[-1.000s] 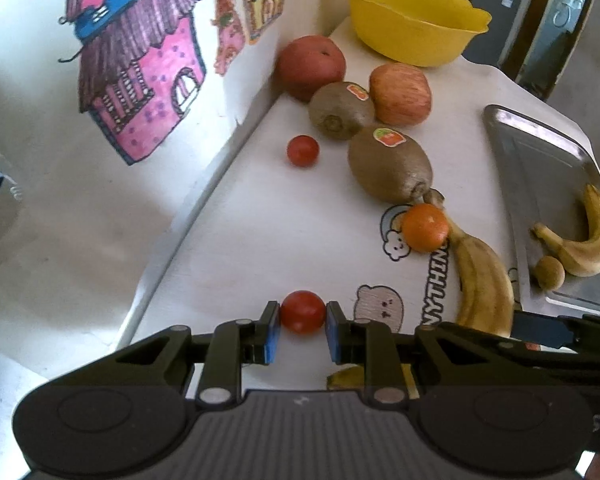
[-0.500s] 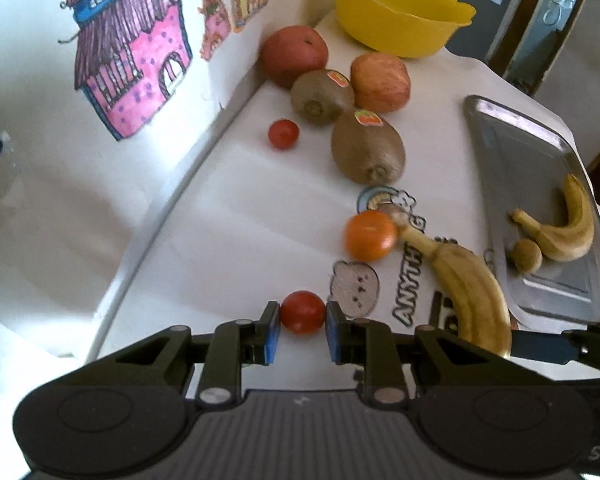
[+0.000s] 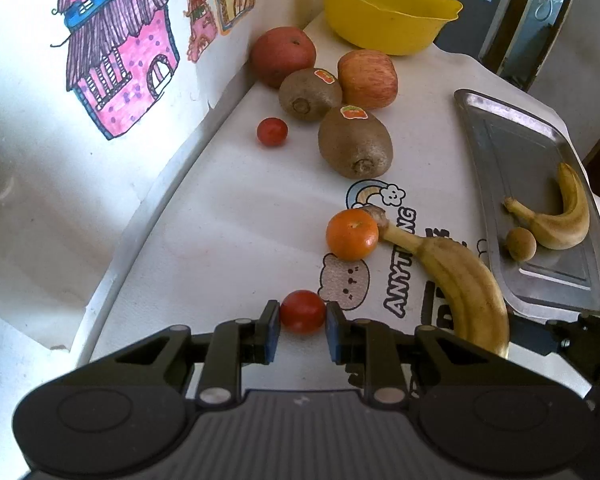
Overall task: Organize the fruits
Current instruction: 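Lift the banana and tomato and carry both toward the metal tray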
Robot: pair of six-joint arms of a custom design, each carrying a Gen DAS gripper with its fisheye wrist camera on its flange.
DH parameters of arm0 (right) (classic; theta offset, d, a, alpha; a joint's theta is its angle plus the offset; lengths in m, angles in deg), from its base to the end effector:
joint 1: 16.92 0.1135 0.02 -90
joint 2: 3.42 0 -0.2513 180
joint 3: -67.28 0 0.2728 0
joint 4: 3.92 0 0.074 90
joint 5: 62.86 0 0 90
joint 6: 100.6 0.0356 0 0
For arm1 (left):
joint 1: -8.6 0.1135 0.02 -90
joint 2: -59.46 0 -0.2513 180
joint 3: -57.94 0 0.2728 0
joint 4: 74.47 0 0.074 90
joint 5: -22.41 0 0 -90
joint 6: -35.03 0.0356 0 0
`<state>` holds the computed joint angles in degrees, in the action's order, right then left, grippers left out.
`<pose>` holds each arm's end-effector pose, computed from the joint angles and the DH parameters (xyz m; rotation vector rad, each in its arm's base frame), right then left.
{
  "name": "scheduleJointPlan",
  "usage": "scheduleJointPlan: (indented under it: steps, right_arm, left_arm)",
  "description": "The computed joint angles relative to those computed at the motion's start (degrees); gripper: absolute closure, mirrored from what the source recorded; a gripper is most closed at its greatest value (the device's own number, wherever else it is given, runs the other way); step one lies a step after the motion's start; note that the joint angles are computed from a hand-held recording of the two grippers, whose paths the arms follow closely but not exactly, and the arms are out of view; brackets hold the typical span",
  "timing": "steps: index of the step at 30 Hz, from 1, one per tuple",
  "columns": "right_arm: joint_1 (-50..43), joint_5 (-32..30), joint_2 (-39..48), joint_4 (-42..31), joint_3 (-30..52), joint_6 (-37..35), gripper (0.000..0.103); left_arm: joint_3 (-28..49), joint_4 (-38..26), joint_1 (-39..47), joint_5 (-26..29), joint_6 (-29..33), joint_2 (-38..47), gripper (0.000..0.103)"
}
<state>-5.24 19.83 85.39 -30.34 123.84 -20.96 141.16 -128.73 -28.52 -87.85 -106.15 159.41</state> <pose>0.2952 0.0656 0.1258 -0.5409 2.5345 0.1739 0.2942 -0.2072 0.1810 -0.4046 2.6310 0.0308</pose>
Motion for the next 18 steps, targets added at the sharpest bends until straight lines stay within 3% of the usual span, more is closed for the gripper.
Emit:
scheduleJointPlan:
  steps: [18]
  right_arm:
    - [-1.95,-2.40,-1.50,3.95,-3.10,-1.72,0.055]
  left_arm:
    - [1.03,-1.42,-1.16,0.10,-1.02,0.47,0.077]
